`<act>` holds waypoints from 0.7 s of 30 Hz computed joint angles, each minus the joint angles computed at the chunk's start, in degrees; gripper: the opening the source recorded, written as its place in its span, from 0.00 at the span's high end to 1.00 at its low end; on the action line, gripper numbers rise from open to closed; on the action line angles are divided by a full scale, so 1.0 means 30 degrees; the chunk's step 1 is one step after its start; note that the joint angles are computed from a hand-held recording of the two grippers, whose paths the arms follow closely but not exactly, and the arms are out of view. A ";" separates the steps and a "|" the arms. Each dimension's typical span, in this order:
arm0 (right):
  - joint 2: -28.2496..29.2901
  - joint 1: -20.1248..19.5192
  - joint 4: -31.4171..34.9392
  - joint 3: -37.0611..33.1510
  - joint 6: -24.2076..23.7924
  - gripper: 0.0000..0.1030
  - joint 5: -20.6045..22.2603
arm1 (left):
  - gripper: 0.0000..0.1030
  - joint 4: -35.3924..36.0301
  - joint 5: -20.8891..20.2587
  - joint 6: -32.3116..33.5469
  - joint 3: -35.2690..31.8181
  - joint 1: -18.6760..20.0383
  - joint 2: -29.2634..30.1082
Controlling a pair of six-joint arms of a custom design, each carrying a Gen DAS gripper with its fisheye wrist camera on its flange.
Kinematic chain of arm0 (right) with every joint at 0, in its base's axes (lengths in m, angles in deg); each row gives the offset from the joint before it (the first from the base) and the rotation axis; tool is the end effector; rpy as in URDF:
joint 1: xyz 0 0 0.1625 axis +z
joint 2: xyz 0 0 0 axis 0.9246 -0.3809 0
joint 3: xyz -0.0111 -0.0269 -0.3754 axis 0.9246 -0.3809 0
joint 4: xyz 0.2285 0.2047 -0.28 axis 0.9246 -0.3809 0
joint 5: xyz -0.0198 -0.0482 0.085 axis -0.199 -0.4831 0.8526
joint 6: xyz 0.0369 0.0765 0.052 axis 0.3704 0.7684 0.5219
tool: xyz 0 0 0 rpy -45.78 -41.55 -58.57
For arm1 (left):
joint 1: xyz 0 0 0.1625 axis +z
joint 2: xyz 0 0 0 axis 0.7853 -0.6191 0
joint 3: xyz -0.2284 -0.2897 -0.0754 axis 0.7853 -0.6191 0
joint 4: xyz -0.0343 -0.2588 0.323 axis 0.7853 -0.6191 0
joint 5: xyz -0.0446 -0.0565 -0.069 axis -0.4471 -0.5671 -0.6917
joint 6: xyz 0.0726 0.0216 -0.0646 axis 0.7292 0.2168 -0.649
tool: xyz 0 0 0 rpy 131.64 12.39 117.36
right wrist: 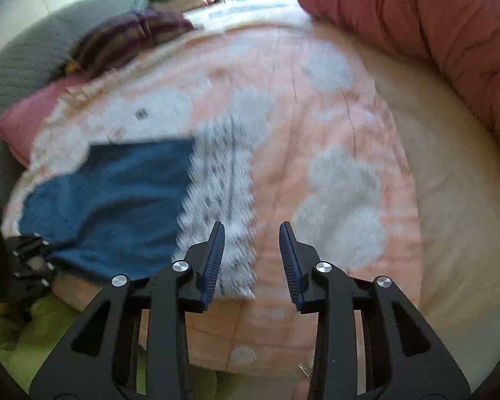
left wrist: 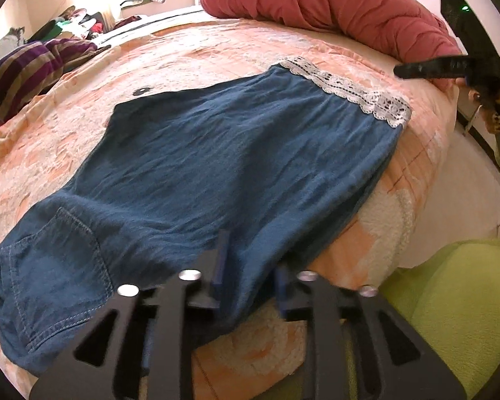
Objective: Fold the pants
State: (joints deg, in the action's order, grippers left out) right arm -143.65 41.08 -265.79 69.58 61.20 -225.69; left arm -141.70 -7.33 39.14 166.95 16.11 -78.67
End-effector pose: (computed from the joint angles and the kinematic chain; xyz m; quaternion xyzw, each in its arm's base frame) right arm 0.2195 -0.4658 0.1498 -0.0574 -0.8696 0.3822 0.3072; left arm -0.0695 -0.6088 0.2184 0.5492 0.8157 -0.0457 0.1759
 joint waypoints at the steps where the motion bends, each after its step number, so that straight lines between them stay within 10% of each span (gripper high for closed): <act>1: 0.0189 0.0007 -0.0533 -0.0137 -0.0746 0.65 0.0527 | 0.55 0.0004 -0.0001 -0.0080 -0.0017 0.0017 -0.0085; 8: 0.1886 -0.0742 0.1105 -0.2036 -0.2495 0.60 0.3699 | 0.39 -0.0122 -0.1479 -0.1863 -0.1036 0.1042 -0.1652; 16: 0.1958 -0.1202 0.1603 -0.1966 -0.2266 0.58 0.3996 | 0.24 -0.4056 0.3207 -0.5976 -0.3030 0.1880 -0.0954; 18: 0.1907 -0.1223 0.1498 -0.1855 -0.2278 0.56 0.3989 | 0.07 -0.3694 0.4593 -0.7153 -0.3696 0.2002 -0.0300; 21: 0.1968 -0.1321 0.1541 -0.1844 -0.2223 0.55 0.3912 | 0.08 -0.2631 0.4599 -0.8013 -0.4421 0.2275 0.0459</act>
State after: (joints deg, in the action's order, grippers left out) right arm -137.74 37.12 -261.17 64.05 54.53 -213.95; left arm -149.59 6.47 15.10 153.68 22.93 -77.29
